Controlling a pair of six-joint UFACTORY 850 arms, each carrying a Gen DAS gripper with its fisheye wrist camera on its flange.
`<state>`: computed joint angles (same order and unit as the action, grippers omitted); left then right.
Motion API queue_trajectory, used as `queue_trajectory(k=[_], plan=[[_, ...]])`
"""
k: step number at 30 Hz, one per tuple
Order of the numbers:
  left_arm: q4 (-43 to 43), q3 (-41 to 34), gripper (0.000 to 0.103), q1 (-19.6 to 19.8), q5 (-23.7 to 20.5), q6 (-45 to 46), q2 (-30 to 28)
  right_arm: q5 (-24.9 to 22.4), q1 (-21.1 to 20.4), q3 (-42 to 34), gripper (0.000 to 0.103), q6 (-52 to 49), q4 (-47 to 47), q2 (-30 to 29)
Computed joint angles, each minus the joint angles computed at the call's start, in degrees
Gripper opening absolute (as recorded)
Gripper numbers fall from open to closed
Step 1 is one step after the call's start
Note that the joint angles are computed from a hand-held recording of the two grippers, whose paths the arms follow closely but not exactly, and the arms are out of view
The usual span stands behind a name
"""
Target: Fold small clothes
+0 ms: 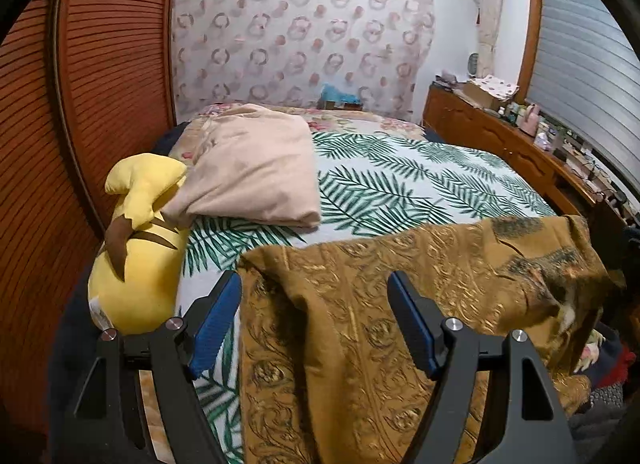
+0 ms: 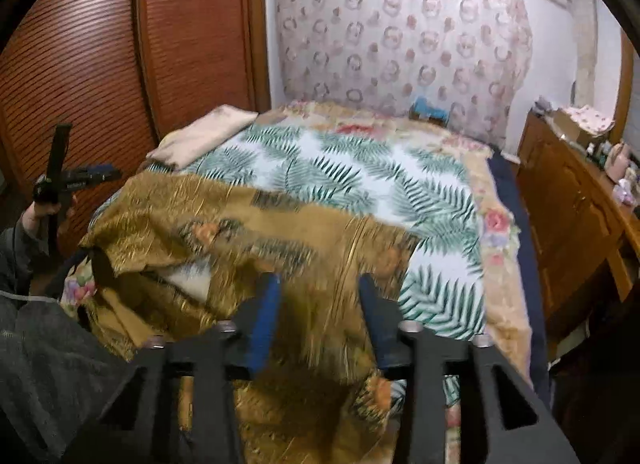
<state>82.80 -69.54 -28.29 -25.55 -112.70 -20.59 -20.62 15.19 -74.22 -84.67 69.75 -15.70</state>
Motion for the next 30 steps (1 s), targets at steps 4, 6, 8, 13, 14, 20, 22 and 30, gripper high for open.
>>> queue_trajectory(k=[4, 6, 8, 13, 14, 20, 22, 30], plan=[[-3.2, -2.2, 0.076, 1.3, 0.0, 4.3, -1.8, 2.1, -0.2, -3.6, 0.053, 3.7, -0.7, -3.7], [-5.6, -3.7, 0.076, 2.0, 0.3, 7.3, -3.1, 2.6, -0.5, -6.0, 0.053, 4.5, 0.2, -6.3], [-8.4, -5.1, 0.076, 2.6, 0.0, 10.7, -4.3, 2.4, -0.7, -8.6, 0.053, 6.5, -0.5, -8.9], [-11.7, -7.1, 0.076, 3.5, 0.2, 14.9, -6.5, 0.2, -0.9, -15.7, 0.053, 14.8, -4.3, -15.5], [-12.2, -7.4, 0.076, 3.6, 0.1, 15.6, -6.8, -0.4, -1.0, -17.3, 0.053, 17.3, -5.6, -16.6], [-14.1, -8.3, 0.076, 4.1, 0.7, 17.5, -8.4, -2.7, -1.3, -21.8, 0.02, 21.3, -7.7, -20.5], [-14.2, -8.4, 0.076, 4.1, 0.5, 17.6, -8.9, -2.8, -1.5, -21.0, 0.007, 18.6, -5.7, -19.8], [-18.8, -9.1, 0.076, 4.6, 1.4, 21.6, -10.1, 4.6, -1.9, -12.5, 0.007, 5.1, 9.7, -14.0]])
